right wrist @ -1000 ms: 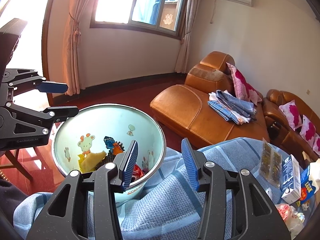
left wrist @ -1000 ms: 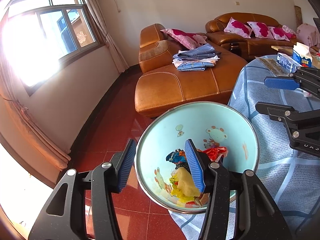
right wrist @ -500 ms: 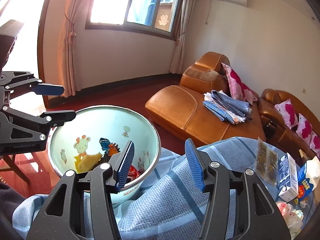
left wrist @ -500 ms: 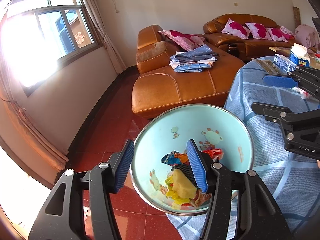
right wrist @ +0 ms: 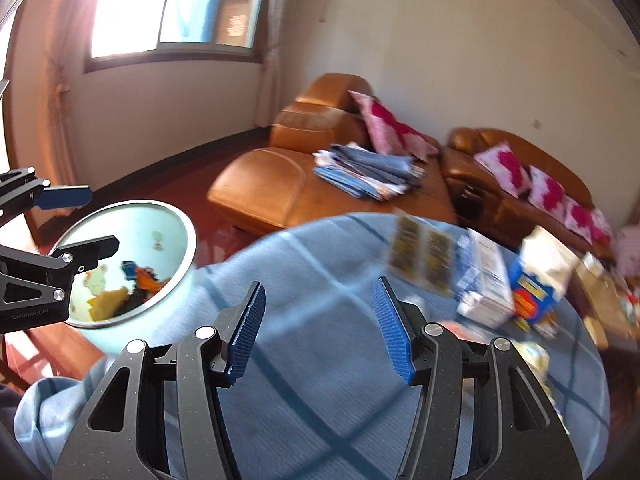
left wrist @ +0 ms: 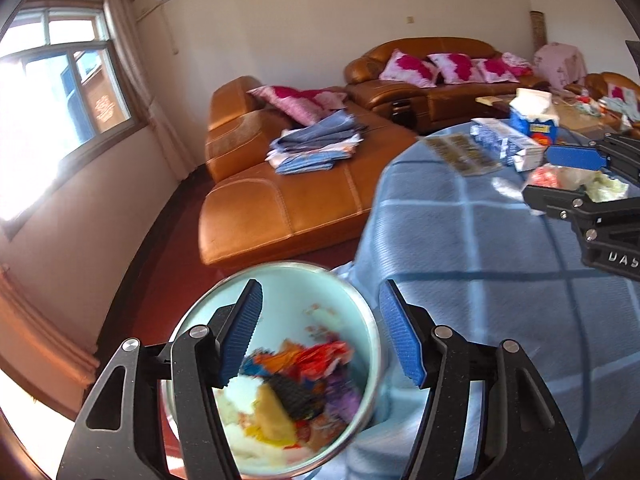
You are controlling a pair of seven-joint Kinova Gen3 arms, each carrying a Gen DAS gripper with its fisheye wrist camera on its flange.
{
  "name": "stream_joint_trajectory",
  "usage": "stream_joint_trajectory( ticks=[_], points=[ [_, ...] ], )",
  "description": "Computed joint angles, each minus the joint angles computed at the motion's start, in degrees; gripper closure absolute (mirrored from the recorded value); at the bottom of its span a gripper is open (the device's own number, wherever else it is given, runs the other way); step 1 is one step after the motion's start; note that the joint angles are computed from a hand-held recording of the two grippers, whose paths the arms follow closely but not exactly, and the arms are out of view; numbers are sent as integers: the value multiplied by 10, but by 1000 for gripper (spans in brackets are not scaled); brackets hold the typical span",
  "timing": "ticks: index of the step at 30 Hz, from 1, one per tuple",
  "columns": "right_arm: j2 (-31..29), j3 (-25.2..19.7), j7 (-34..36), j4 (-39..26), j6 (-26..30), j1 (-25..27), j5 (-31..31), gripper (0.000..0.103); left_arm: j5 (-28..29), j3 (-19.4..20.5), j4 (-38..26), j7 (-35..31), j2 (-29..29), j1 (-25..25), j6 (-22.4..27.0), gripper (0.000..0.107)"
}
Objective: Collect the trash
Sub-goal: 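Move both tools over the table toward the two plastic bags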
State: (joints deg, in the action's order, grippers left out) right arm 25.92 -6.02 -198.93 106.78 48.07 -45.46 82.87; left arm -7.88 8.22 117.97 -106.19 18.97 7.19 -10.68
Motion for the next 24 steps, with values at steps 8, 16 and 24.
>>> stream_joint_trajectory(
  ticks=[8,16,24],
  points=[
    [-66,-7,-97,119,84,18,-82,45,-30,65,-30,13,16,39,12,45],
    [-108,-27,-173,193,83,66,-101,45,22,12,-80,-25,53,172,5,39],
    [-116,-34,-213,218,65,88,-95,32,35,1,-172,-45,114,223,90,39]
  ],
)
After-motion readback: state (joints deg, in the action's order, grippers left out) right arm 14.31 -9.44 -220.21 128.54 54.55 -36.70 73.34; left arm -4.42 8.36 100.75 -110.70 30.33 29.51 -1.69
